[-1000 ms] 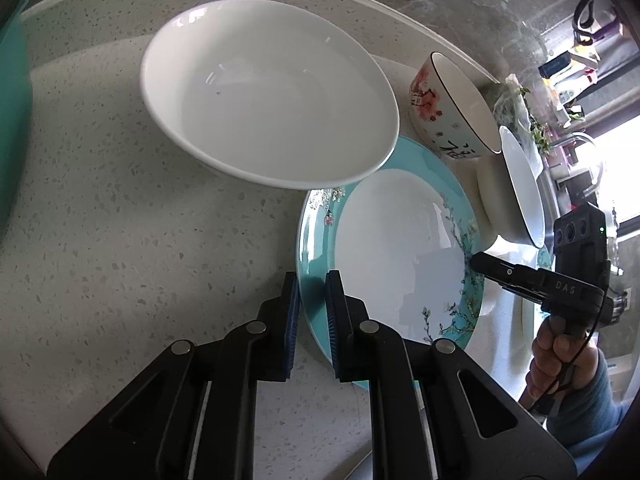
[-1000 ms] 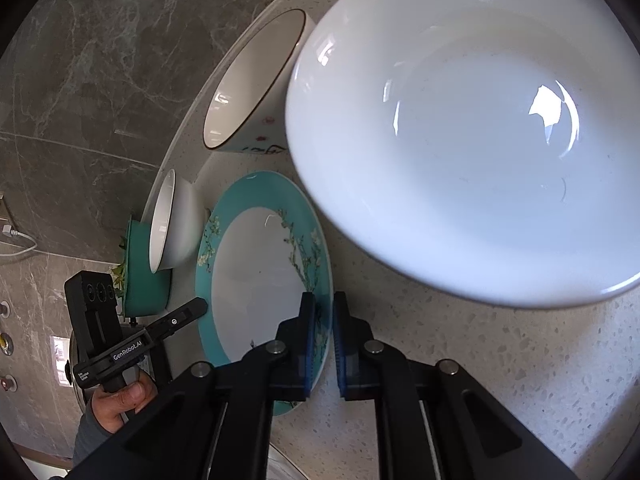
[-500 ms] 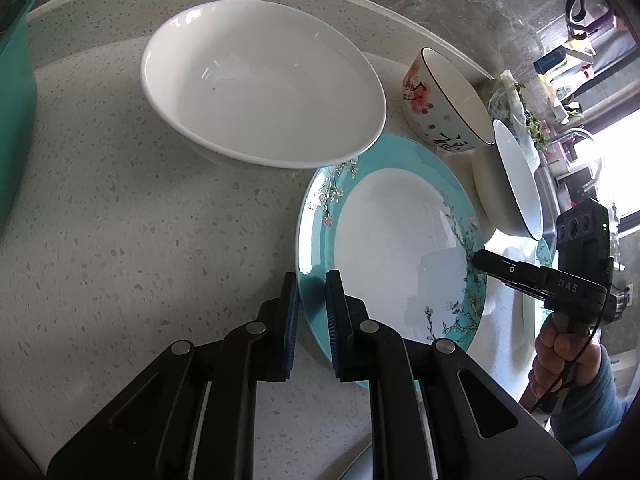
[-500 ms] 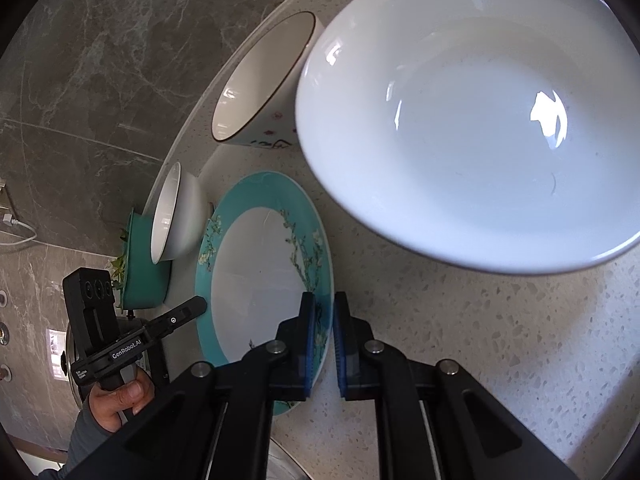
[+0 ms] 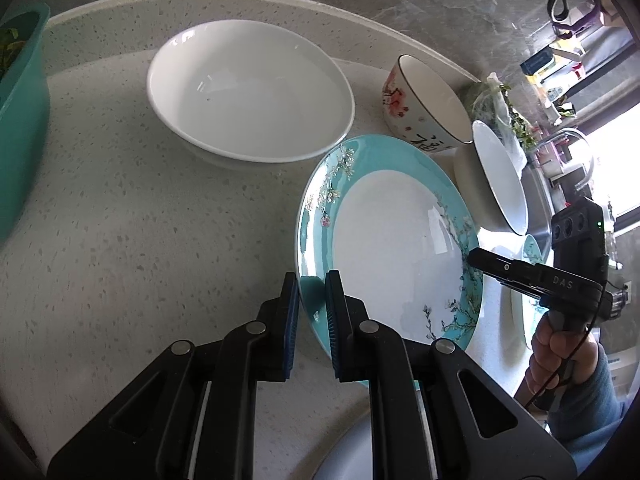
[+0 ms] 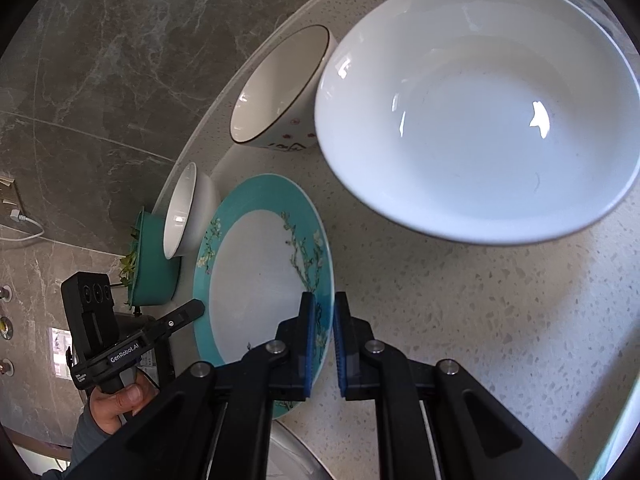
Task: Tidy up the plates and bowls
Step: 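Lift the teal floral plate and carry it over the grey-rimmed plate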
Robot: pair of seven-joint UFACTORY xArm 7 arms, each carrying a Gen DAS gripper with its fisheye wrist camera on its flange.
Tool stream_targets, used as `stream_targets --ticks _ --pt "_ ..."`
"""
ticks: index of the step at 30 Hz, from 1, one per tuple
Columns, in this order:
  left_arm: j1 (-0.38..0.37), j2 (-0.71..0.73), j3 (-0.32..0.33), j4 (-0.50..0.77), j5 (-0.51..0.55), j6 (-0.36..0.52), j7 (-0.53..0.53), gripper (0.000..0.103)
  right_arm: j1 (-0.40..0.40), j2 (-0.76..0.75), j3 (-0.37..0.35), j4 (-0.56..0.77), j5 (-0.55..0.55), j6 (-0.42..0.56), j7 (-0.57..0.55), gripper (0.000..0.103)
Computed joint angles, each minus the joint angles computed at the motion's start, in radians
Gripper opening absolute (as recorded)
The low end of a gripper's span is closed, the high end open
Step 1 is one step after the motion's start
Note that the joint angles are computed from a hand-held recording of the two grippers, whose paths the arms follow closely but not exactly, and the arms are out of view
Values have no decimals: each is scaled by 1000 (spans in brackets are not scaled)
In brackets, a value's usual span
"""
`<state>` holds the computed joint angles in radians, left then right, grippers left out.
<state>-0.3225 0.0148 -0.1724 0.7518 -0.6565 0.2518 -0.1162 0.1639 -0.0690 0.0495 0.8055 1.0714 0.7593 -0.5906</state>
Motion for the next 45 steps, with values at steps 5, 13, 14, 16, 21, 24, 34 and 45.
stream_targets --ticks 5,13,14,16,21,24,34,45 --pt "-21 -65 0 -42 27 -5 -52 11 3 -51 -6 -30 -1 6 0 11" --pt "-64 -208 4 -124 169 9 -216 11 26 -168 -30 -100 -22 19 12 11" --pt "-69 -231 2 -137 188 12 -240 11 30 -187 -35 -111 -25 21 14 11" --pt "-83 -273 1 -162 219 20 -278 11 38 -229 -43 -139 -36 24 23 11" --pt "-120 -382 -9 -233 281 41 -378 11 67 -331 -54 -210 -62 22 67 11" --pt "-143 -447 -21 -273 312 59 -438 11 84 -392 -65 -254 -88 26 98 11" --pt "-221 -628 -61 -383 382 135 -614 11 134 -521 -91 -362 -153 37 181 12" --pt "-307 -651 -85 -458 421 119 -723 11 163 -629 -100 -463 -248 53 266 12"
